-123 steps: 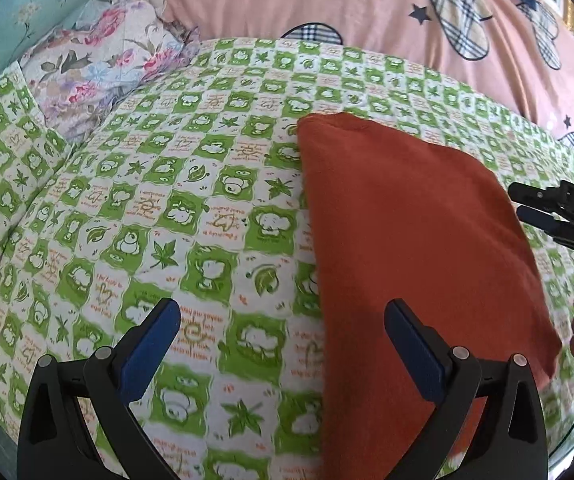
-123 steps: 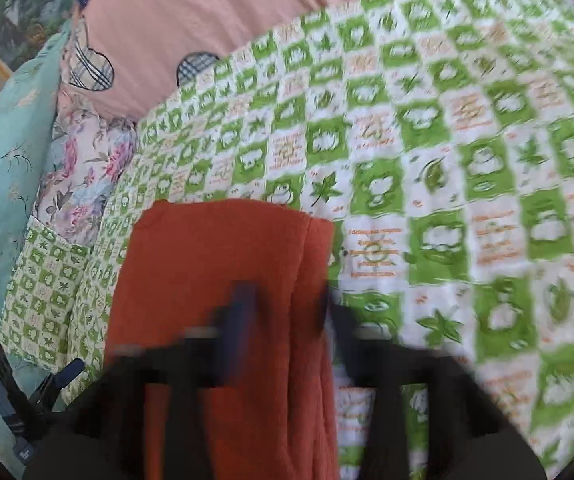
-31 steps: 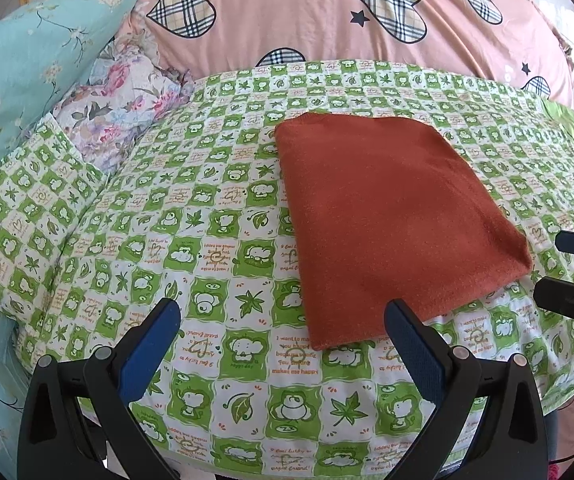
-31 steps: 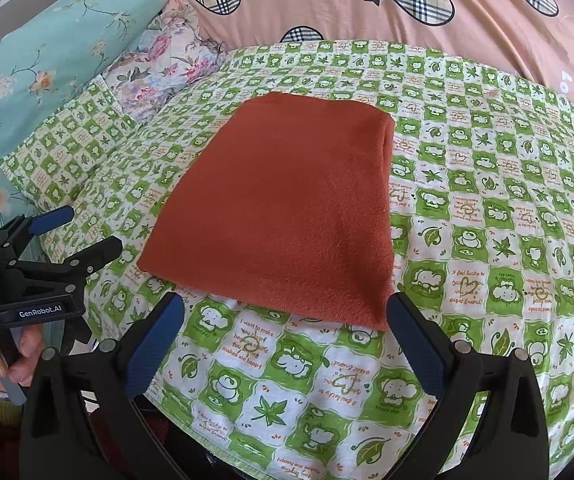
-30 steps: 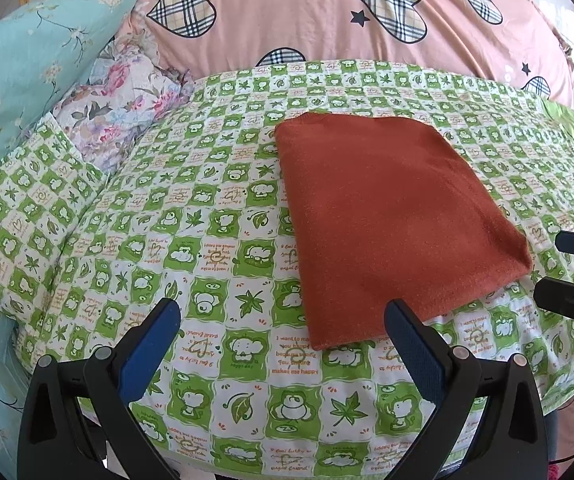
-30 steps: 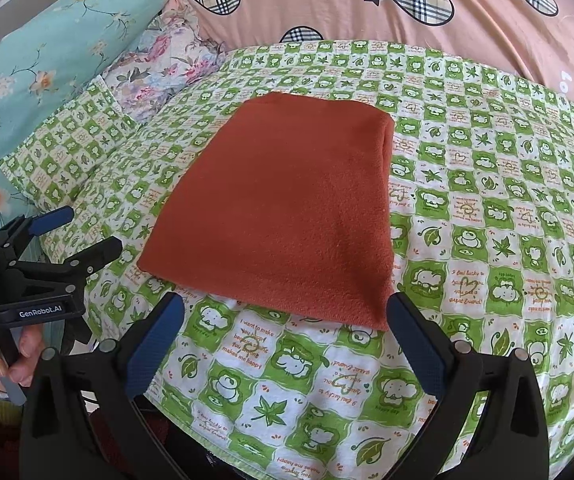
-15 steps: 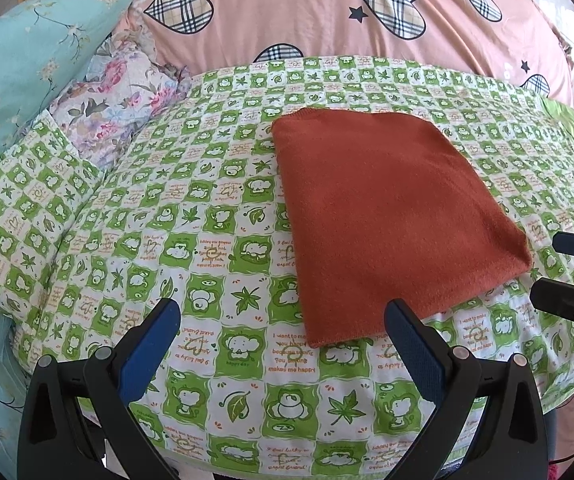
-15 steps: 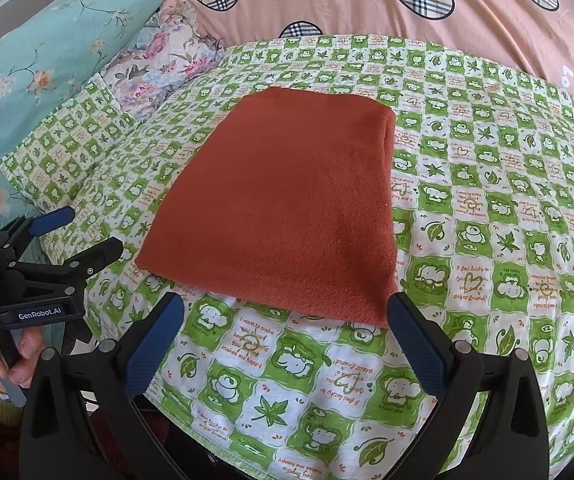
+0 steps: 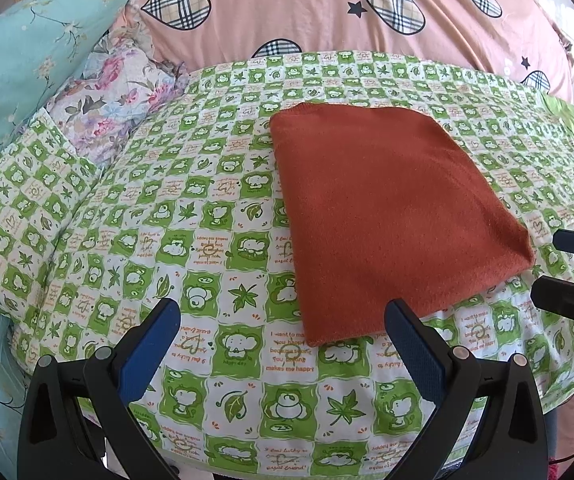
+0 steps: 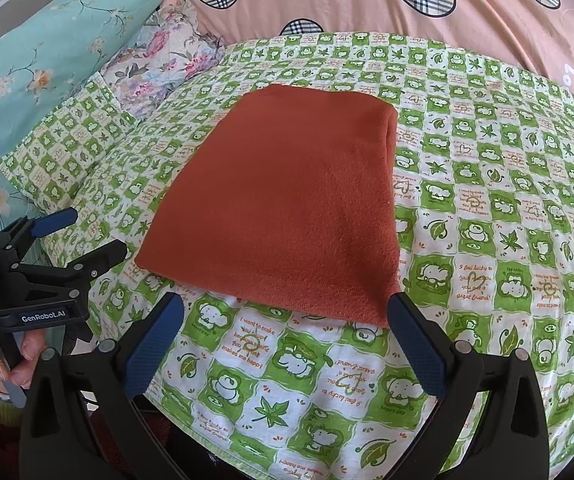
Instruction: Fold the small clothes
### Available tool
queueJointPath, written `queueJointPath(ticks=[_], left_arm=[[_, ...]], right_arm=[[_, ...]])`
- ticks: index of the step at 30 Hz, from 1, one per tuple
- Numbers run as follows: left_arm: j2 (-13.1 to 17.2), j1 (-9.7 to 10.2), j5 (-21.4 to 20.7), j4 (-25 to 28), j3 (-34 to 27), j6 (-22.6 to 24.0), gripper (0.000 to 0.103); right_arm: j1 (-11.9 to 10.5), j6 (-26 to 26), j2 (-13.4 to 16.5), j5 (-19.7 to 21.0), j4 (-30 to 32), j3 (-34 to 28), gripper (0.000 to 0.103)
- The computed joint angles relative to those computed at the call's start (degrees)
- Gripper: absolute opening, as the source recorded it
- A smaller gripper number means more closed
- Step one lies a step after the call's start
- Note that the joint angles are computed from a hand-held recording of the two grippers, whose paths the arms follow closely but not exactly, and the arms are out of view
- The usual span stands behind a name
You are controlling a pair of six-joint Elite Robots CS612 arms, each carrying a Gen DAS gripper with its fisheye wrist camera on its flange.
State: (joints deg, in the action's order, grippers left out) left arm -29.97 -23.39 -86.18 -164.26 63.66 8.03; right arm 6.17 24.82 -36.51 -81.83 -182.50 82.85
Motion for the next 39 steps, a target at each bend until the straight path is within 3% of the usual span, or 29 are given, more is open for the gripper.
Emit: queueJointPath(ticks=[39], left_arm=[[0.5,0.02,-0.4,1.2,-0.9,0.3,0.102]], right_arm=[[-0.1,-0.3,0.3,0.3,0.3,-0.3,0.101]])
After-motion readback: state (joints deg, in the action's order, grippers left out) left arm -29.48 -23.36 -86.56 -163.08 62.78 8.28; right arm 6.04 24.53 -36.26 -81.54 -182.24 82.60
